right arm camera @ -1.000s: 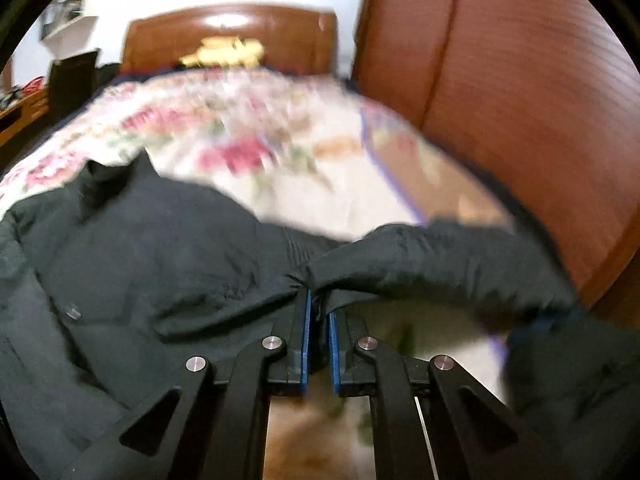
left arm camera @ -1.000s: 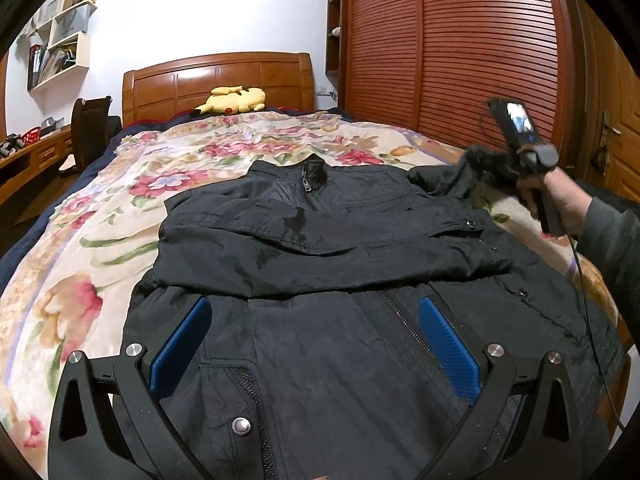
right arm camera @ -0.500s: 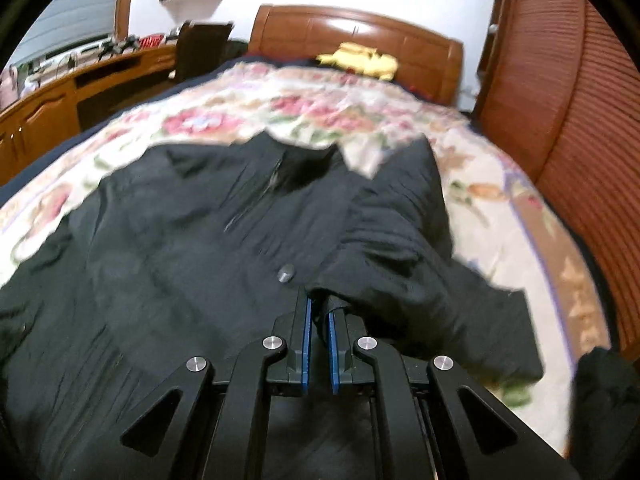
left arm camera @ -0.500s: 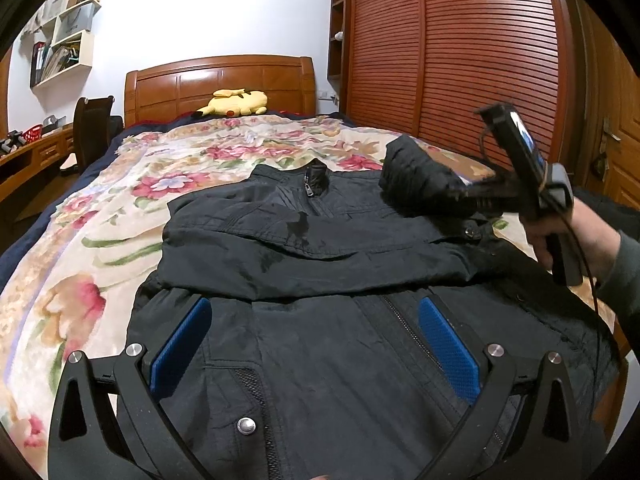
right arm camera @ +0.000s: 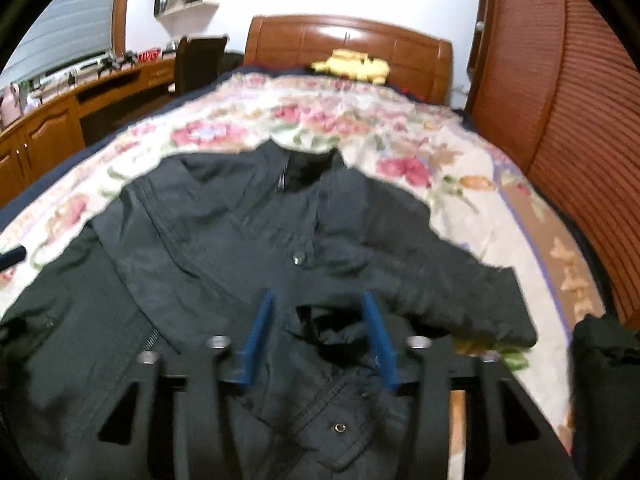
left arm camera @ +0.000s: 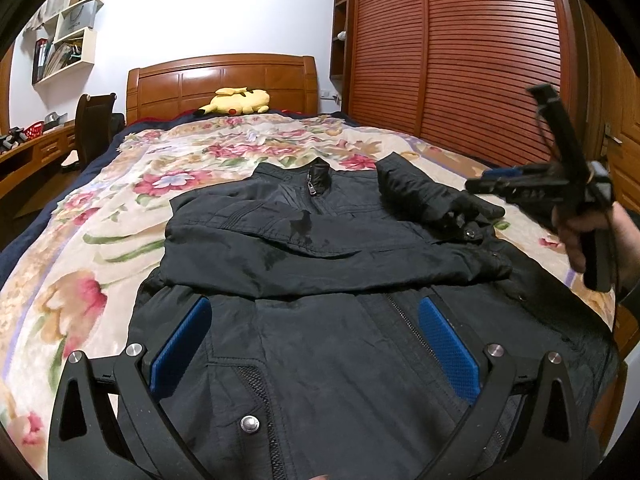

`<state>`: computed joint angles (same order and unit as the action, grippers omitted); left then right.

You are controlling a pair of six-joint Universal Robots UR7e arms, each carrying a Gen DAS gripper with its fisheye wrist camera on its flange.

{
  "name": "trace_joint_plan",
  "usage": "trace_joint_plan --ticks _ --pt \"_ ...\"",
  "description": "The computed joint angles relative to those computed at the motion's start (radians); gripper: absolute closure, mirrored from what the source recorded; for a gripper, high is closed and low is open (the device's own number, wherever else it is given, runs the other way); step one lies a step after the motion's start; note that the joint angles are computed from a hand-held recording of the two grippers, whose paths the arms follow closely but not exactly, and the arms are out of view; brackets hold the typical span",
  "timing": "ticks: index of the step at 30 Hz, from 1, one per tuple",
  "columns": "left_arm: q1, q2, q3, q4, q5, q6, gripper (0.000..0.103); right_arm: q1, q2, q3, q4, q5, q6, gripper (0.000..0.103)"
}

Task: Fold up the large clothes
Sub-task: 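Fold the held sleeve across the jacket body, open the right gripper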

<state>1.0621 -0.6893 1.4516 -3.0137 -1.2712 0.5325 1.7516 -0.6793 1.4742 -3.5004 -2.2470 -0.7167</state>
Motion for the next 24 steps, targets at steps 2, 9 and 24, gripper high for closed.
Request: trace_joint_plan --ticks 2,9,24 --pt "0.001 0.0 0.001 -0.002 0.002 0.0 0.0 0.01 0.006 0.003 -0.045 -0.015 -0.031 0.045" --pt "0.0 0.0 0.01 -0.015 0.012 0.008 0.0 0.006 0.038 -0.033 -0.135 -0.065 -0.059 0.044" --pt "-0.002 0.001 0.011 -0.008 0.016 0.02 0.0 -0.083 0.101 -0.224 0.013 -0.179 0.16 0.033"
